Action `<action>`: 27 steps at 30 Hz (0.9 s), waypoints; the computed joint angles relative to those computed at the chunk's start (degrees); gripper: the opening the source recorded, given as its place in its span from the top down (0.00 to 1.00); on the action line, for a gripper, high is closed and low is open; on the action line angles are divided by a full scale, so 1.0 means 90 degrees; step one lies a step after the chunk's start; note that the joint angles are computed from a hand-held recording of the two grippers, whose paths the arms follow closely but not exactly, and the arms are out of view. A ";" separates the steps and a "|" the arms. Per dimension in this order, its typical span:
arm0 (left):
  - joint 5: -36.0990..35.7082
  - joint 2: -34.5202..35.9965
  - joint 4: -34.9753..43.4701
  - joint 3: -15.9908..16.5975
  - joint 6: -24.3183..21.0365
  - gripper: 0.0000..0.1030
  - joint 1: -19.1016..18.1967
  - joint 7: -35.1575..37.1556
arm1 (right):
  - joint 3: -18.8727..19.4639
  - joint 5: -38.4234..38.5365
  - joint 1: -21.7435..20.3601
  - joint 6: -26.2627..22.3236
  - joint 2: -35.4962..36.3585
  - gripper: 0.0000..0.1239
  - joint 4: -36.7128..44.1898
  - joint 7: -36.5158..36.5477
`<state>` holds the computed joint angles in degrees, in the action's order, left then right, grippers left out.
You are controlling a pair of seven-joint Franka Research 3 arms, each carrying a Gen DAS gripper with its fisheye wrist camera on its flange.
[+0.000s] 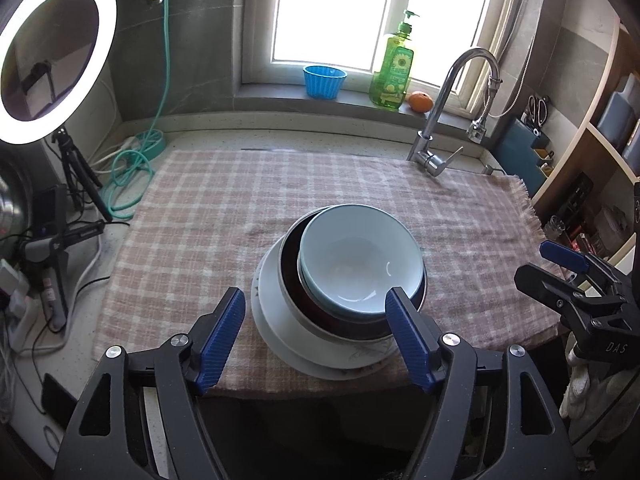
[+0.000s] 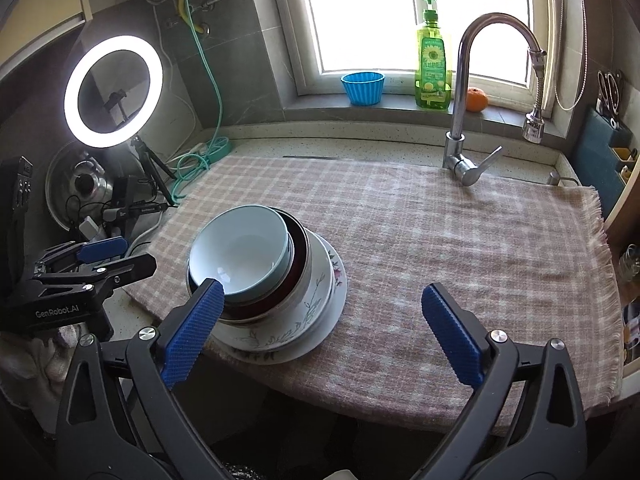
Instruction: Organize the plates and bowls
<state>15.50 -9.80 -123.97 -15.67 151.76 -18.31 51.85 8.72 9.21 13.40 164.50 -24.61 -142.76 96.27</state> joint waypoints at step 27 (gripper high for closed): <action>0.0616 -0.0097 -0.0088 -0.0121 0.0007 0.29 0.0001 -0.0456 | 0.0286 -0.0149 -0.0162 0.0283 -0.0255 0.18 -0.0356 0.0615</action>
<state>21.04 -10.67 -124.77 -16.76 151.83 -18.30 47.75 11.29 7.87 11.94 167.04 -26.91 -145.97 101.81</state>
